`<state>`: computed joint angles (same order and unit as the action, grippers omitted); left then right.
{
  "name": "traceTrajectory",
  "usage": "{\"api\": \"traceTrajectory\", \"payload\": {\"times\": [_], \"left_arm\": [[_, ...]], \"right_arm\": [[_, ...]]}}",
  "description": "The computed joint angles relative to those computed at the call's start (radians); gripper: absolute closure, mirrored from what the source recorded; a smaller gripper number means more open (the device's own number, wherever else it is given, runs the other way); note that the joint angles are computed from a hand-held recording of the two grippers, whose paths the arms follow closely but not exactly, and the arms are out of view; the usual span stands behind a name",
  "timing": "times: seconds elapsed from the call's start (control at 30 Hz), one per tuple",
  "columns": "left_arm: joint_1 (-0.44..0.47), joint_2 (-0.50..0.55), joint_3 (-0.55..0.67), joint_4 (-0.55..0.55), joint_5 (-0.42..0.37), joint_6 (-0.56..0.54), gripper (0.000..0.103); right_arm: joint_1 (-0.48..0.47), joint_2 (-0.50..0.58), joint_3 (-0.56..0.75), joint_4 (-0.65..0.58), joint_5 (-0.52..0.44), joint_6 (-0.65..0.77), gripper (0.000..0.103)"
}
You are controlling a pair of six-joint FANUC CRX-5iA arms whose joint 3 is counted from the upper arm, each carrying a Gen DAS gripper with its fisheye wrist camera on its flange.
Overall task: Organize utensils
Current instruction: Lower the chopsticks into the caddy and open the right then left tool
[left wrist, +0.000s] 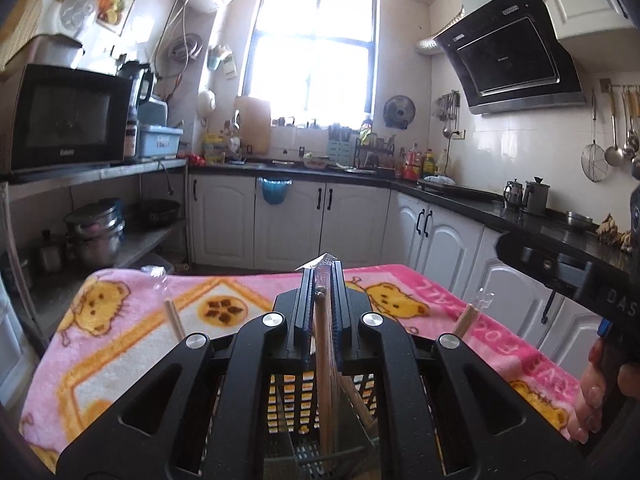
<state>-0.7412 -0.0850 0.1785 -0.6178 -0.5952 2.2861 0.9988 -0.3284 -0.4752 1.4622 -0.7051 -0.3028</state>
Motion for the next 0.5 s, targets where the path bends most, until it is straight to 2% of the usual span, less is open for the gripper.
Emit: {"api": "traceTrajectory", "payload": {"times": [0.13, 0.17, 0.23, 0.27, 0.43, 0.5], "left_arm": [[-0.001, -0.016, -0.008, 0.015, -0.03, 0.001, 0.094], [-0.007, -0.02, -0.007, 0.005, -0.044, 0.008, 0.093], [-0.016, -0.032, -0.011, -0.007, -0.067, 0.002, 0.084], [-0.022, -0.035, -0.009, -0.016, -0.079, 0.007, 0.083], [0.004, -0.052, -0.019, 0.096, -0.101, -0.062, 0.069], [0.006, -0.064, -0.026, 0.117, -0.113, -0.059, 0.059]], "right_arm": [[0.054, -0.007, 0.011, -0.084, -0.064, 0.069, 0.067], [0.079, -0.005, 0.023, -0.124, -0.105, 0.099, 0.065], [0.103, -0.008, 0.031, -0.164, -0.144, 0.121, 0.061], [0.109, -0.011, 0.029, -0.171, -0.151, 0.121, 0.06], [0.153, -0.028, 0.034, -0.233, -0.208, 0.151, 0.056], [0.177, -0.036, 0.035, -0.253, -0.234, 0.163, 0.048]]}}
